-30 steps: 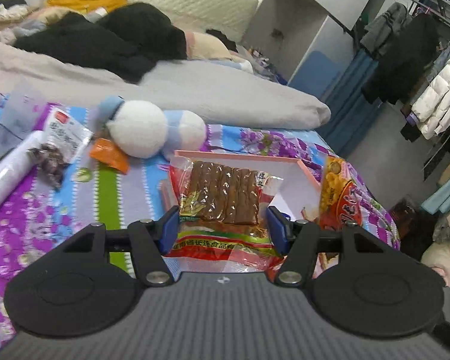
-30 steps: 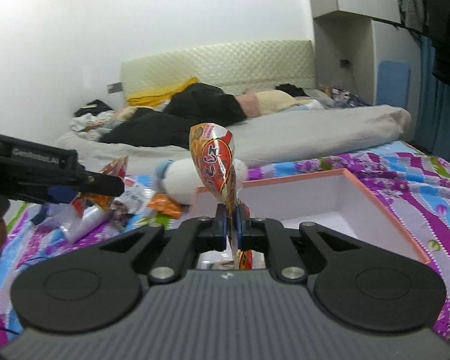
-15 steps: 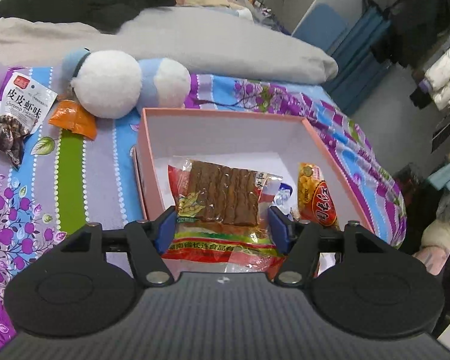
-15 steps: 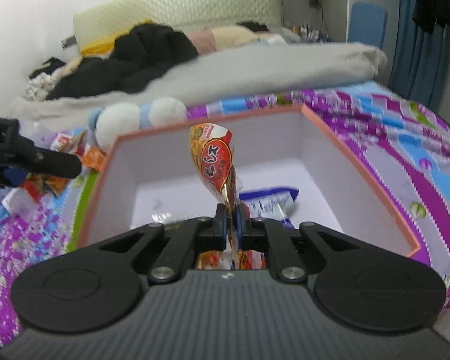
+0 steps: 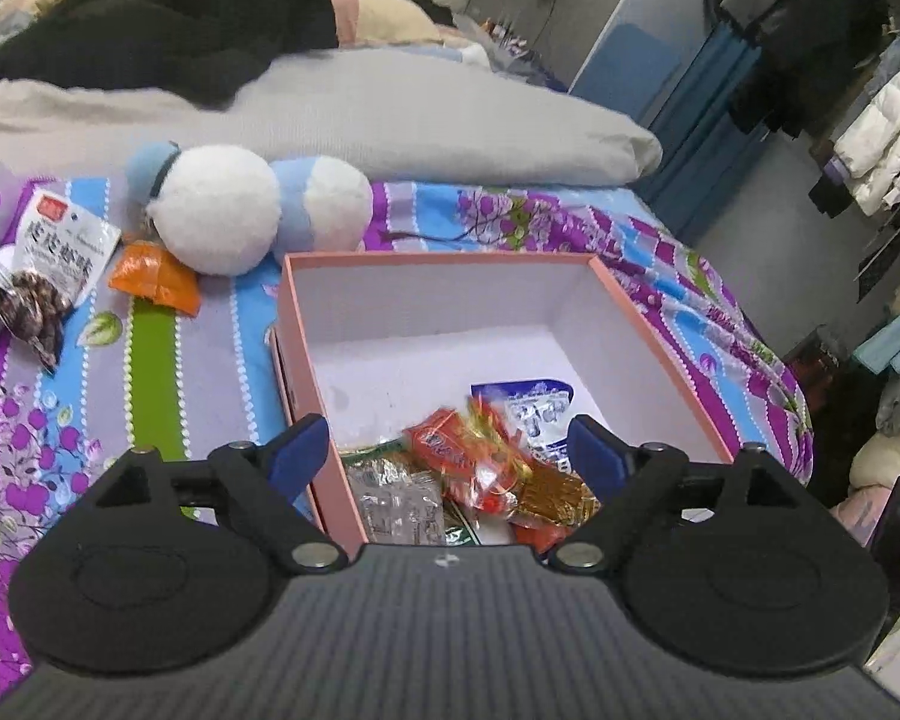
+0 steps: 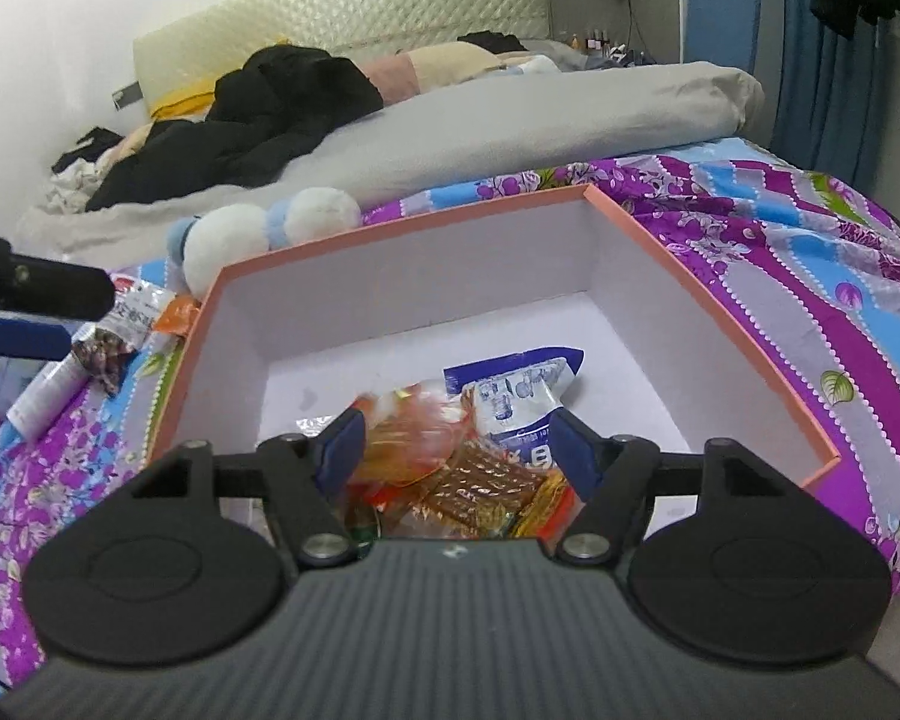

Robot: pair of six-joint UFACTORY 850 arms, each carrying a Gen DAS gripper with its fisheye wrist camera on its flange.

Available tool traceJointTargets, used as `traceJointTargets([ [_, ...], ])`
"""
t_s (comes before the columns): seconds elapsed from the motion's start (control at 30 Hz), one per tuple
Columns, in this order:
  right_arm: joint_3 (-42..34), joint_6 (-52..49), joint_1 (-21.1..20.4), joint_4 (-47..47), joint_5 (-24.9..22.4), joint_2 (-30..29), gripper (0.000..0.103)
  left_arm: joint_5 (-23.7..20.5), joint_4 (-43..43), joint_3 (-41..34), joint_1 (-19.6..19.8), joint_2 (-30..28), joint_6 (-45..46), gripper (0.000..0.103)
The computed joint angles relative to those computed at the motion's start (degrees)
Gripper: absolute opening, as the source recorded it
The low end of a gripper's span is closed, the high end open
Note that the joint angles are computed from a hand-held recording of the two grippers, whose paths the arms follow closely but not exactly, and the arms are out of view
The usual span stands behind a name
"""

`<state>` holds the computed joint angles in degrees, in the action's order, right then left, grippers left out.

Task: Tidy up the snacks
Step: 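Withdraw both grippers from the pink box toward the plush toy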

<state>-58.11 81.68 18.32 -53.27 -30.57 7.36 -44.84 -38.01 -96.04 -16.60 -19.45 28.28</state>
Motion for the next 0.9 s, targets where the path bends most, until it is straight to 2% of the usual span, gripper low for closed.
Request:
traceJointTargets([
  [0.17,1.1,4.4,2.1,-4.2,-1.1,2.1,0.069,2.6,-2.6,4.5,1.1,4.4,4.9,0.089],
  [0.43,3.6,15.2,7.6,-13.0,-3.8,6.1,0.069,6.7,-7.8,12.6,2.8,12.3,14.4,0.089],
  [0.9,4.9,22.9,17.0,-20.6,-9.2,8.2,0.070,9.1,-14.8,23.2,7.0,22.7,24.0,0.089],
])
